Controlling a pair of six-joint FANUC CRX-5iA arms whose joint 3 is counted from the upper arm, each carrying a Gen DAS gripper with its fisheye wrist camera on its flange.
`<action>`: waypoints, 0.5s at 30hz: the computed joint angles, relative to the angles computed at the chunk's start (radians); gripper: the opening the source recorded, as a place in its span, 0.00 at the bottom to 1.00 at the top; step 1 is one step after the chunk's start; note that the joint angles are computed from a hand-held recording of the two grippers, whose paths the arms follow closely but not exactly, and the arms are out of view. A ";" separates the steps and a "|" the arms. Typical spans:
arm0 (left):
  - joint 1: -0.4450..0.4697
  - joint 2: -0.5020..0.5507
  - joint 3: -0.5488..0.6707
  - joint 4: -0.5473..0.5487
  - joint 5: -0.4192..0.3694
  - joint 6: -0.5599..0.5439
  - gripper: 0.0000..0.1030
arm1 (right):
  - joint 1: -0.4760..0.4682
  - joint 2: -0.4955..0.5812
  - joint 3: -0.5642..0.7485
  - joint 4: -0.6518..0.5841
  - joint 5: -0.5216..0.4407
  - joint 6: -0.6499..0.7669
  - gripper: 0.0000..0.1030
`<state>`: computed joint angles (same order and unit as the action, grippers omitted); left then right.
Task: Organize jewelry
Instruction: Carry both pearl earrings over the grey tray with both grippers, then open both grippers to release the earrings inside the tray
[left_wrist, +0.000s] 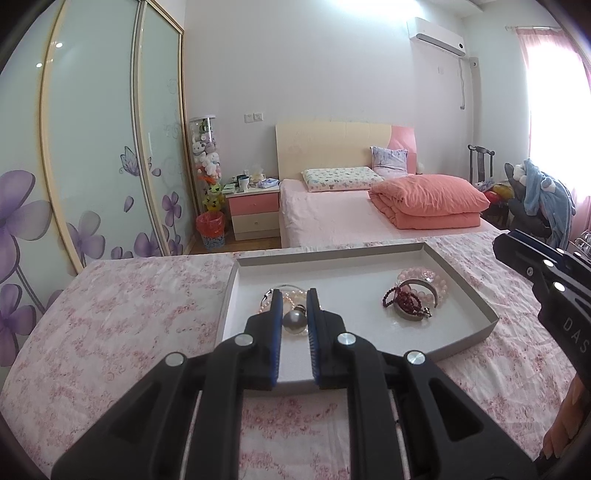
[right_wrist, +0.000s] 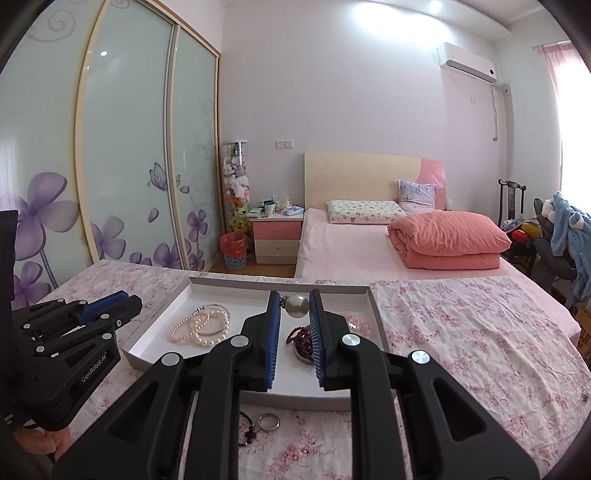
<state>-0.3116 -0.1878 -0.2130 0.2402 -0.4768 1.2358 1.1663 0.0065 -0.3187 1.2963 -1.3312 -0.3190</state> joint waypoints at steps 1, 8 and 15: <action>-0.002 0.012 0.010 -0.002 0.000 0.004 0.13 | -0.009 0.000 0.000 -0.001 0.010 -0.001 0.16; -0.015 0.105 0.082 -0.016 -0.004 0.030 0.13 | -0.090 0.008 0.006 -0.038 0.119 0.005 0.16; -0.019 0.207 0.167 -0.010 -0.057 0.034 0.14 | -0.162 0.022 0.021 -0.102 0.225 0.026 0.17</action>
<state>-0.3311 0.0194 -0.0464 0.2301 -0.5340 1.2698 1.0042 0.0280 -0.2972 1.1946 -1.1064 -0.2933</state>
